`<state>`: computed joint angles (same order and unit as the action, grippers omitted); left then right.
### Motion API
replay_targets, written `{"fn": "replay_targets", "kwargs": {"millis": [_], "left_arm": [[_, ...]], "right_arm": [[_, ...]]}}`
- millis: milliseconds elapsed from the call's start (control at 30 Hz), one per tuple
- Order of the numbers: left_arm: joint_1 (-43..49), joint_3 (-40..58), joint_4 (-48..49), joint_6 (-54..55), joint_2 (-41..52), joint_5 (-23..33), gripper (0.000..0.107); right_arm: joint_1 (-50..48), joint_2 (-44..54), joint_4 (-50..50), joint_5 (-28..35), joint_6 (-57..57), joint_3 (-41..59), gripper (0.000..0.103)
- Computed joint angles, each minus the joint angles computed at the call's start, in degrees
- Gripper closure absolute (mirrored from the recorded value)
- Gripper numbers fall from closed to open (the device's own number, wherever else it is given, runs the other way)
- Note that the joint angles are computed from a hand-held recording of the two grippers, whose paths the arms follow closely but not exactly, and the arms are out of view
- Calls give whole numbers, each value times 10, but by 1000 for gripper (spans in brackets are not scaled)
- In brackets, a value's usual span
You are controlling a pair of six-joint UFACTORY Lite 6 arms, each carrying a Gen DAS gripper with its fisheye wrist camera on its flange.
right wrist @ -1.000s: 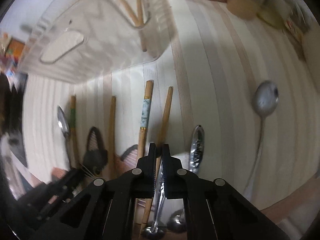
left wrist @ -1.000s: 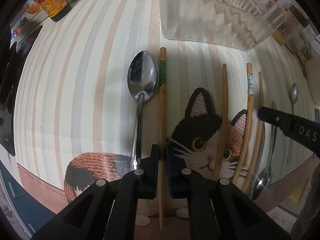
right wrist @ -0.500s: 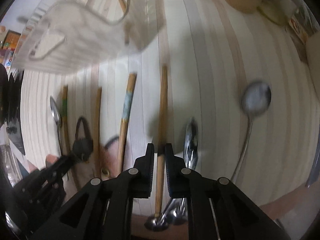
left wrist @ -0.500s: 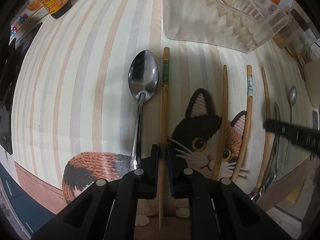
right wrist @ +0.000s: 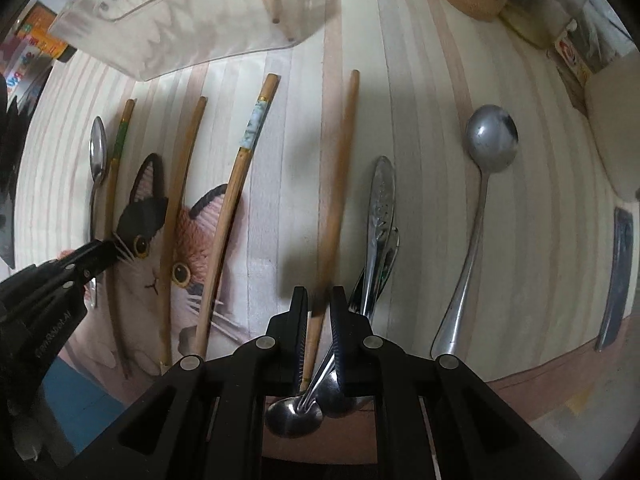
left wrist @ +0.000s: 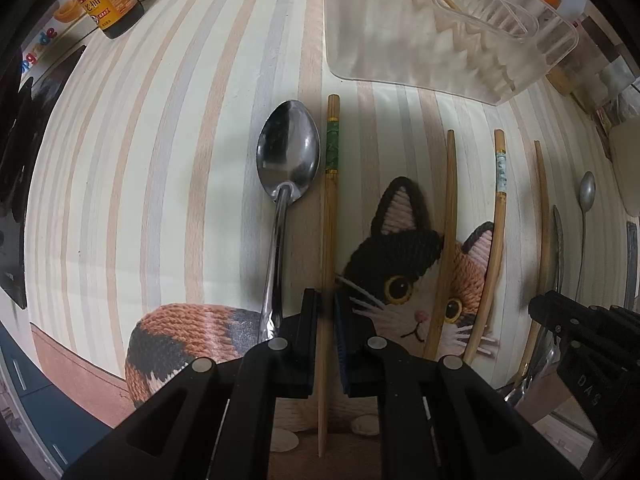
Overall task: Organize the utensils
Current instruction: 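Grasp the green-banded chopstick with the left tool while the right tool grasps a plain chopstick, then lift both held chopsticks and carry them over the clear basket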
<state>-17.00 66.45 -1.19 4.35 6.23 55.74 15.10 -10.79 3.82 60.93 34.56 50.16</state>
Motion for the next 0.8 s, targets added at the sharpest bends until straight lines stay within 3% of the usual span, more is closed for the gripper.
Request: {"fn": "replay_targets", "kwargs": {"millis": [100, 200, 333, 533, 800], "left_arm": [[-1, -1, 0, -2, -1, -1, 99], [-5, -4, 3, -6, -2, -4, 99], [-13, -10, 10, -14, -5, -8, 99], [-44, -40, 47, -48, -37, -24, 103], [-43, -41, 50, -55, -146, 24, 103]], "right_arm": [[80, 72, -25, -10, 86, 56, 91], [138, 84, -36, -7, 149, 72, 91], [150, 88, -37, 0, 164, 86, 91], [126, 5, -39, -24, 163, 0, 96], [107, -110, -49, 23, 166, 5, 96]]}}
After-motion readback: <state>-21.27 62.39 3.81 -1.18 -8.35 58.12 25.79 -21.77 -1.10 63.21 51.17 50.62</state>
